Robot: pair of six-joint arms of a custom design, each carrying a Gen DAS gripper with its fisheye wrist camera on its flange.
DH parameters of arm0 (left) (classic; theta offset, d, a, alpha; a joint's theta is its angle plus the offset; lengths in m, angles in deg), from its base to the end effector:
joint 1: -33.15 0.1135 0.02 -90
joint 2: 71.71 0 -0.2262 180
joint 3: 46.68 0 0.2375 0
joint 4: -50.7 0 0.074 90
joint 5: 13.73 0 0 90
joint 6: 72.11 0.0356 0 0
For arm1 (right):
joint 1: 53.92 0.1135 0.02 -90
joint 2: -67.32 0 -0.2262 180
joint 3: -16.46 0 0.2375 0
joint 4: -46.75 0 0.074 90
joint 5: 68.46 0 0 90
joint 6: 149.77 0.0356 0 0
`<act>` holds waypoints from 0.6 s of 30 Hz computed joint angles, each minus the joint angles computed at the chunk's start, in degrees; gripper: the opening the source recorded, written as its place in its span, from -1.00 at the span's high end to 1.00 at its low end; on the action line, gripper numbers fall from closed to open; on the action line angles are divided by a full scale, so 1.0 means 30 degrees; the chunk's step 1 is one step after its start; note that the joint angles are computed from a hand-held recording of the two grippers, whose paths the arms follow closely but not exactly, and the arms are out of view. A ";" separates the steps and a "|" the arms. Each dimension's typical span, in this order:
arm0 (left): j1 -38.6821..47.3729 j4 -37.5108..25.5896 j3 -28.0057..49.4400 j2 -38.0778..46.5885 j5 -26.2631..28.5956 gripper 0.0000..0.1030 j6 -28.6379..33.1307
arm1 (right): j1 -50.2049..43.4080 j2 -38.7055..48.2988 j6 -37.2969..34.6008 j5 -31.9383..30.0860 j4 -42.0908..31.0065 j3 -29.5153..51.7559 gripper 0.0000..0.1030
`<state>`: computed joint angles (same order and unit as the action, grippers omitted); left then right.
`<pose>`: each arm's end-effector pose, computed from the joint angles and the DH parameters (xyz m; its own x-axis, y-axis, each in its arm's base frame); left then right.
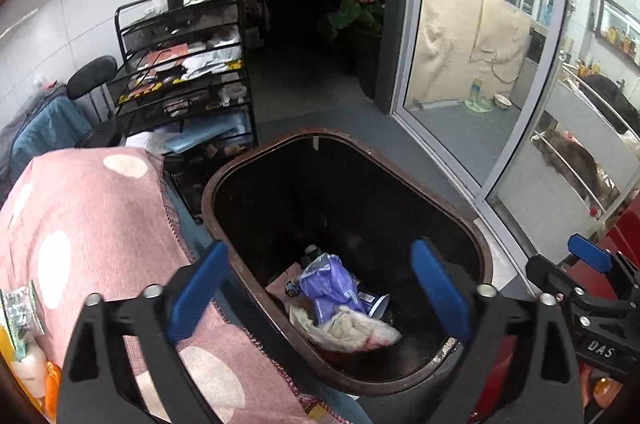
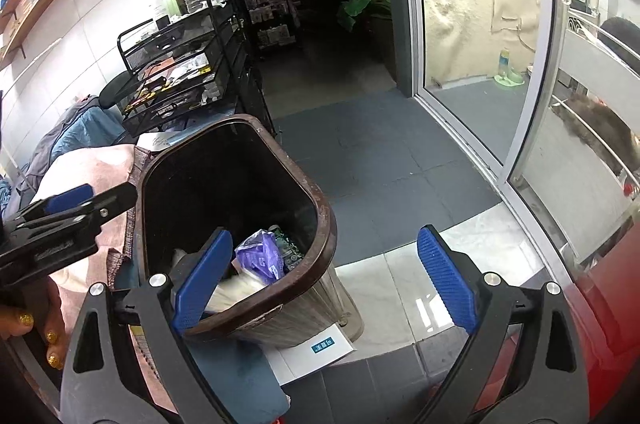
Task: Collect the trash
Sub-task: 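Carry paper and purple bag to the brown bin and open both tools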
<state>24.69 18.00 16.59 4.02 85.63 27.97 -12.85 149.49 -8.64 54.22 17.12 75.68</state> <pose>0.2693 -0.0459 0.2041 -0.6453 0.2706 -0.7144 0.3774 0.9260 0.0099 0.2170 0.1636 0.1624 -0.6137 0.3344 -0.7152 0.2744 0.9397 0.2040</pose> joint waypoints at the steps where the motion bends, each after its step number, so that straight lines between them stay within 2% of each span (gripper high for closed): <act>1: -0.0110 0.0099 -0.0129 -0.0171 -0.0156 -0.89 0.0072 | -0.0024 0.0006 -0.0005 -0.0033 0.0035 -0.0013 -0.81; 9: -0.0425 0.0430 -0.0996 -0.1698 -0.1095 -0.89 0.0787 | -0.0054 -0.0067 -0.0014 -0.0032 0.0220 -0.0171 -0.83; 18: 0.1440 -0.0628 -0.1621 -0.3865 -0.0014 -0.89 0.0939 | 0.0436 0.0325 -0.0445 -0.0317 0.0678 0.0279 -0.84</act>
<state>29.01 16.12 11.73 -7.57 85.59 30.78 -11.54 150.46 -9.98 53.27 19.16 76.51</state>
